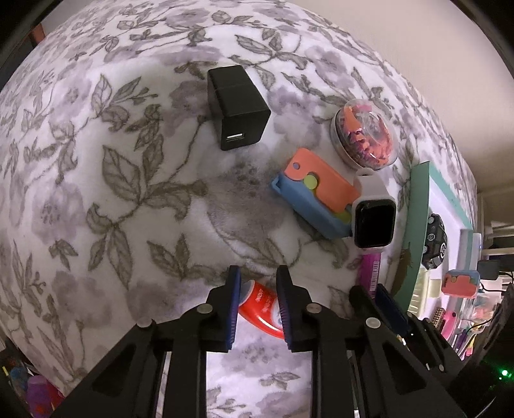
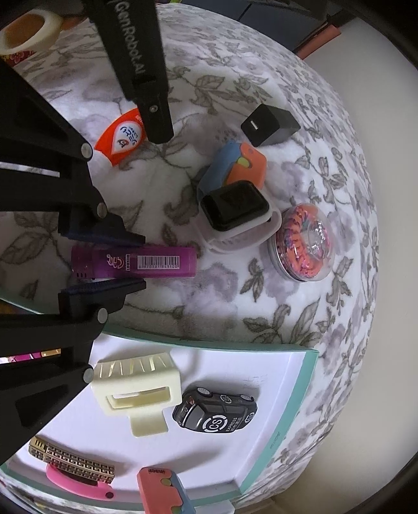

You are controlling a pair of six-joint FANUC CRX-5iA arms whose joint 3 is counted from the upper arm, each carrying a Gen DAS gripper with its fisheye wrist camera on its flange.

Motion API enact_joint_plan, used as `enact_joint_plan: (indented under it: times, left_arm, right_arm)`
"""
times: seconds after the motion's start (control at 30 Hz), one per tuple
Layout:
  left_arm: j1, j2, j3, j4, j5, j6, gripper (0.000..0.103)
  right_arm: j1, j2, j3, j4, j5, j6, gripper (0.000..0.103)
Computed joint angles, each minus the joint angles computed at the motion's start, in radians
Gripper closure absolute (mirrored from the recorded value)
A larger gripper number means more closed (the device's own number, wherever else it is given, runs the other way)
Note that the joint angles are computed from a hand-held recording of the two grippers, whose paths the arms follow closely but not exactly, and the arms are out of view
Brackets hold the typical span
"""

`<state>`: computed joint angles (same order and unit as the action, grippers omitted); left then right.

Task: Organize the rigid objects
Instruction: 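Grasp the red bottle with the left tool while the right tool grasps the purple tube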

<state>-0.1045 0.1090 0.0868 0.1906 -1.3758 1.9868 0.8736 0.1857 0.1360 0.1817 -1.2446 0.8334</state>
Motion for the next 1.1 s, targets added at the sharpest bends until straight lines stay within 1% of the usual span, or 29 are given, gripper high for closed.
enact_joint_plan:
  times: [0.07,0.13,0.17,0.23,0.37,0.6,0.73,0.83,0.9,0.97,1.1]
  left_arm:
    - [0.011,-0.006,-0.005,0.002,-0.009,-0.007,0.077]
    - [0.026,-0.016,-0.017,0.020,-0.008,-0.012,0.067]
    - [0.027,-0.024,-0.025,0.026,-0.007,-0.007,0.060]
    - [0.025,-0.029,-0.021,0.022,-0.009,0.009,0.057]
    - [0.027,-0.052,-0.017,-0.002,-0.025,0.023,0.057]
    - [0.049,-0.109,-0.088,0.045,-0.023,0.048,0.057]
    - [0.034,-0.128,-0.121,0.072,-0.013,0.072,0.057]
    - [0.011,-0.135,-0.124,0.057,-0.020,0.081,0.058]
    - [0.003,-0.140,-0.132,0.070,-0.017,0.073,0.063]
    - [-0.014,-0.143,-0.129,0.060,-0.016,0.076,0.065]
    - [-0.043,-0.149,-0.117,0.020,-0.011,0.098,0.065]
  right_arm:
    - [-0.004,-0.003,0.000,-0.007,0.002,0.003,0.081]
    - [-0.008,-0.006,0.000,-0.015,0.004,0.006,0.081]
    - [-0.010,-0.007,0.000,-0.017,0.005,0.008,0.081]
    - [-0.011,-0.009,0.001,-0.020,0.004,0.010,0.081]
    - [-0.013,-0.015,0.000,-0.032,-0.001,0.016,0.081]
    - [0.001,-0.041,-0.016,-0.051,-0.017,0.011,0.082]
    - [0.007,-0.057,-0.027,-0.062,-0.024,0.009,0.082]
    - [0.013,-0.068,-0.036,-0.067,-0.029,0.005,0.082]
    - [0.016,-0.075,-0.042,-0.071,-0.032,-0.001,0.082]
    - [0.024,-0.084,-0.052,-0.069,-0.033,-0.009,0.082]
    - [0.035,-0.094,-0.065,-0.067,-0.032,-0.021,0.082]
